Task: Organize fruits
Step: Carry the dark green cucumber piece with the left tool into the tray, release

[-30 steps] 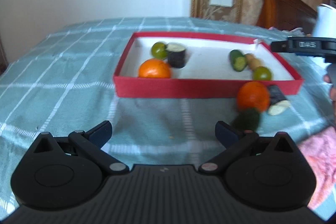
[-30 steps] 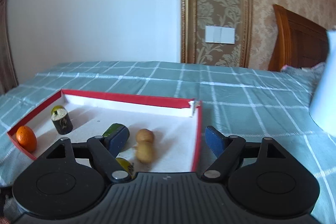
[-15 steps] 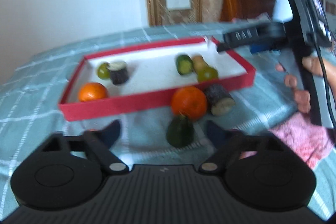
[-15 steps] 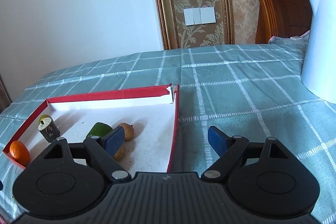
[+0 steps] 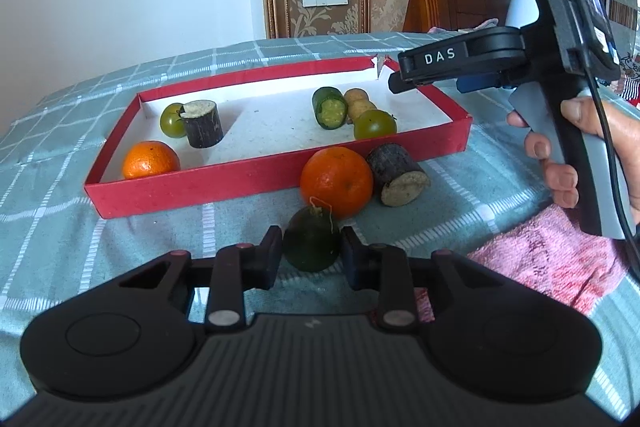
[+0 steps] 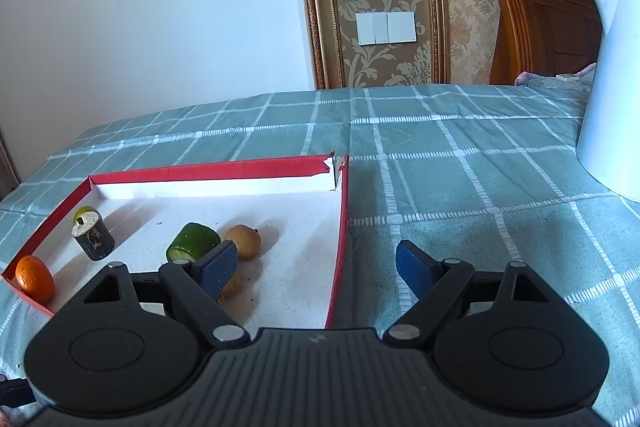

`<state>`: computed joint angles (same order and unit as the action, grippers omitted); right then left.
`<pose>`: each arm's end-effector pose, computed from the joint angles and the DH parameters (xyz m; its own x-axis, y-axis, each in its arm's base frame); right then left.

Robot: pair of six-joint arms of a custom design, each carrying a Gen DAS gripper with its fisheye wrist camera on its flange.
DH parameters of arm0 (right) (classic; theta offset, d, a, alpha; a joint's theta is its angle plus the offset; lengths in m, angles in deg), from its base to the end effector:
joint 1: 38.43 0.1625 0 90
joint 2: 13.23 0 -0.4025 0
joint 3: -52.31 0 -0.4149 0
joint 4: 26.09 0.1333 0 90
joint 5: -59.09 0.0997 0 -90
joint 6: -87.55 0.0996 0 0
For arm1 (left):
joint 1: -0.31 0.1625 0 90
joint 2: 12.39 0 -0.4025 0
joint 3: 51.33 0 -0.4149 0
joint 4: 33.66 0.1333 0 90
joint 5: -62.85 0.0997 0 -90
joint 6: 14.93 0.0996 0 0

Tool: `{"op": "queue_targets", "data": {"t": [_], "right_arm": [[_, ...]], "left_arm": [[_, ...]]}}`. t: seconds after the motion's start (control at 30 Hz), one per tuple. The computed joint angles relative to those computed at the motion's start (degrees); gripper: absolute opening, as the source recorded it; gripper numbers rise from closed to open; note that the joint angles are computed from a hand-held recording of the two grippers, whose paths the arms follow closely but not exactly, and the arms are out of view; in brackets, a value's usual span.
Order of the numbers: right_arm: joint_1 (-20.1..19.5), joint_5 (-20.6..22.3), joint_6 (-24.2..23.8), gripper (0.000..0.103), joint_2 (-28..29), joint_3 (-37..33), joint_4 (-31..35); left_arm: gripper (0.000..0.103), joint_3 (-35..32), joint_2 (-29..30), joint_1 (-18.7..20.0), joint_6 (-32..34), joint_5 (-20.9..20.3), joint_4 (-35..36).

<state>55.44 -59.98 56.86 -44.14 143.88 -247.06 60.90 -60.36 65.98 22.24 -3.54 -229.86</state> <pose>0.1295 -0.6569 0.0721 -0.7648 0.1702 0.6213 -0.4804 0.4919 -0.7261 -0.0831 -0.6042 0.0865 -0.5680 0.5160 -0.6412 0.8153 0.4594 -0.3526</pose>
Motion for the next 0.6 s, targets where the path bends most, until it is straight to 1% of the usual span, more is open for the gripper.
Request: {"op": "queue_targets", "data": {"t": [0.23,0.4,0.6], "right_arm": [[0.09,-0.56,-0.47,0.087,0.41,-0.40,-0.07],[0.07,-0.38,-0.71,0.087,0.44,-0.38,-0.02],[0.08,-0.73,-0.85,0.087,0.59,-0.50,0.31]], "left_arm": [[0.028,-0.21,-0.28,-0.22,0.15,1.04,-1.64],[0.028,-1.53,-1.03,0.14,-1.67,0.02,-0.71],[0.029,-5.09,-0.62,0.09,-2.94,-1.29,-0.22]]}}
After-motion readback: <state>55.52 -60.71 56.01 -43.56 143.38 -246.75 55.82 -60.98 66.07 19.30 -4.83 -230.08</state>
